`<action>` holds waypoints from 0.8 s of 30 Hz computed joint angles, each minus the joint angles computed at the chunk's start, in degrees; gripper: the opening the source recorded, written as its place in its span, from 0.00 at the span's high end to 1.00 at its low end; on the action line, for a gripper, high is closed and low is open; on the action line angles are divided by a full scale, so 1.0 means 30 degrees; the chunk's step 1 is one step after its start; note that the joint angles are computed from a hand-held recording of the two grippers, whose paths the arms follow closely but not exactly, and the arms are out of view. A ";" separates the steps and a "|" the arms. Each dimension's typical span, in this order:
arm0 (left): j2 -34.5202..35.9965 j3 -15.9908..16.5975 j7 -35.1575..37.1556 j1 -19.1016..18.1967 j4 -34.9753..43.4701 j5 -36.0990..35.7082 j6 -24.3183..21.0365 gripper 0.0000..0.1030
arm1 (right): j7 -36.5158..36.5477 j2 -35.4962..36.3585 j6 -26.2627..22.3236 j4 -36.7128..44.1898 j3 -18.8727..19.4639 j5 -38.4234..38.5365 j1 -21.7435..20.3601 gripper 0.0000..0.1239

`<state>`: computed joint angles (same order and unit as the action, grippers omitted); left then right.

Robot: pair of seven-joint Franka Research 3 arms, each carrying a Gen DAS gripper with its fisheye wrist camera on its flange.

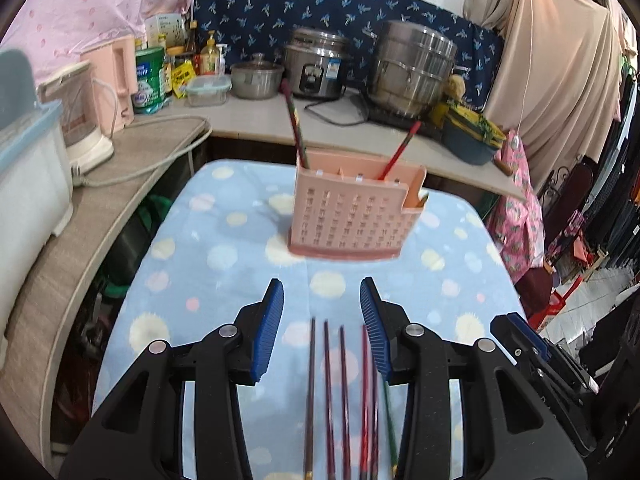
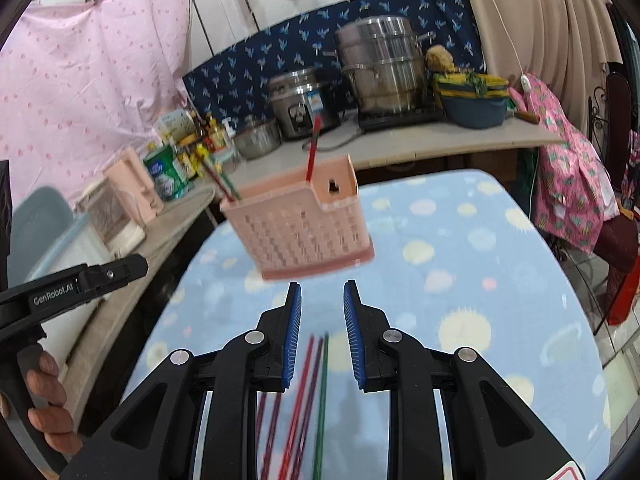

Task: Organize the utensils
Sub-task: 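Open both grippers to release the chopsticks, then return over the row, then close the left gripper on the brown chopstick while the right gripper grasps the green chopstick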

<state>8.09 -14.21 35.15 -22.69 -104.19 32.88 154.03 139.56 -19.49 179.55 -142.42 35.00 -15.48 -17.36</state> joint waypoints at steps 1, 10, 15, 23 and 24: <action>-0.0233 -0.0011 -0.0129 -0.0003 -0.0521 -0.0017 0.0086 0.63 | -0.0047 -0.0210 -0.0159 -0.0342 -0.0101 0.0058 0.0295 0.82; -0.1894 -0.0379 -0.1726 0.0170 -0.4499 0.0805 0.0684 0.63 | -0.0280 -0.1176 -0.0943 -0.3295 -0.1446 0.1324 0.3646 0.82; -0.2339 -0.0676 -0.2056 0.0228 -0.6045 0.0867 0.0734 0.63 | -0.0141 -0.1498 -0.1393 -0.4131 -0.1112 0.1258 0.4352 0.82; -0.2691 -0.0971 -0.2422 0.0175 -0.7683 0.0786 0.1202 0.63 | -0.0164 -0.1036 -0.1514 -0.4755 -0.1838 0.1538 0.6132 0.82; -0.2708 -0.1007 -0.2447 0.0146 -0.7776 0.0886 0.1139 0.63 | -0.0154 -0.1000 -0.1547 -0.4752 -0.1829 0.1504 0.6192 0.82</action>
